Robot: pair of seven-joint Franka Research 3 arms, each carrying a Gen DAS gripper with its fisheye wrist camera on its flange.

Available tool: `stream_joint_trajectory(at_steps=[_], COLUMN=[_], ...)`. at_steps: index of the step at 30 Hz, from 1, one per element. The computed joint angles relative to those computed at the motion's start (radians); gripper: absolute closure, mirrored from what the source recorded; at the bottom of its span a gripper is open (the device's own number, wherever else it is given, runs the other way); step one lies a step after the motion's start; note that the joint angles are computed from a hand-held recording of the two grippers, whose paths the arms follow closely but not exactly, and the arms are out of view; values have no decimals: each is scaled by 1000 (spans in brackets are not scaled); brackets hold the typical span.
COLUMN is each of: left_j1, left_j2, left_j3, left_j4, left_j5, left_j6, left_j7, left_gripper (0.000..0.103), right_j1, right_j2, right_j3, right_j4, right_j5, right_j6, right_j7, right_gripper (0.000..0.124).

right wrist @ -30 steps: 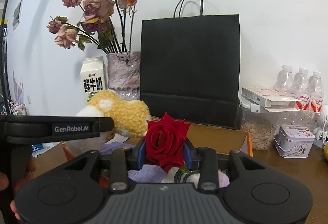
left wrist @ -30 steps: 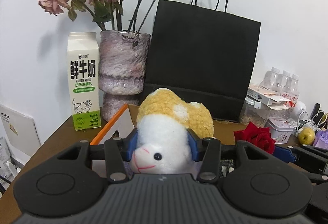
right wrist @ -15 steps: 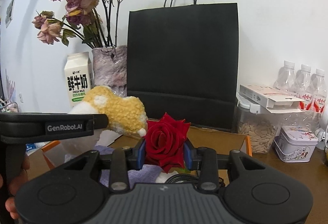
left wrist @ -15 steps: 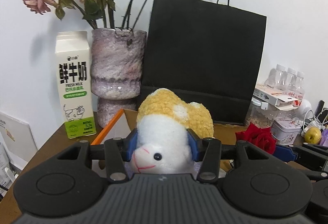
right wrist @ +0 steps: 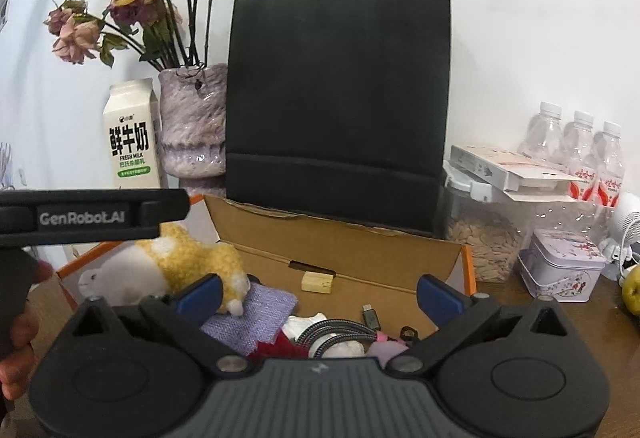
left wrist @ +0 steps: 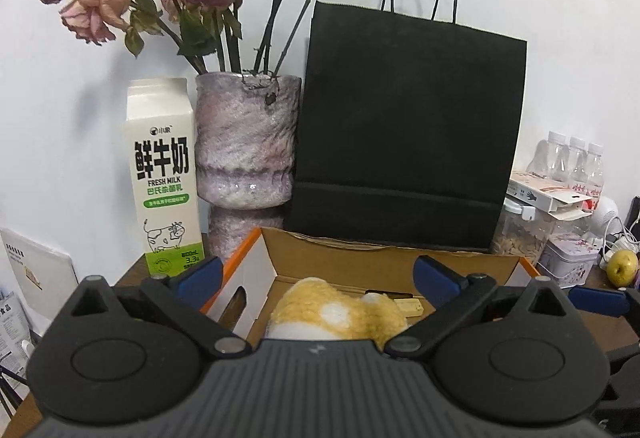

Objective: Organize objects
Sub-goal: 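Open the left tool to drop the hamster in the box while the right tool drops the rose, then withdraw both open tools back from the box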

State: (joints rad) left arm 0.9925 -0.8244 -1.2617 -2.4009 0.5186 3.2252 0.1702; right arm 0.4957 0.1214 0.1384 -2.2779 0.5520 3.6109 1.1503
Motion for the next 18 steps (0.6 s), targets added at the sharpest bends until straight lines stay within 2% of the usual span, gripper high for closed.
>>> stream_joint_trajectory(at_steps=[3,8,14,18], left_j1=[-67,-257,-554,-756], left_j2=[-5,-20,-58,-89], left_j3=[46,165,338,438], left_j4=[-30,-113,-235,-301], left_j5=[6,32,82,91], left_j6=[-22,-90,-197,-313], left_j7=[11,13,10,11], left_gripper=[0,0,0,0], right_j1=[3,11,18,7], right_j2=[-34,-124,-272,-365], right_j3=[5,28,89,158], right_j4=[-36,-130,-280,-359], right_j5=[8,44,122,217], right_j6=[9,21,29,11], right_j7=[1,-1,-7,-42], right_gripper=[21,21,21,21])
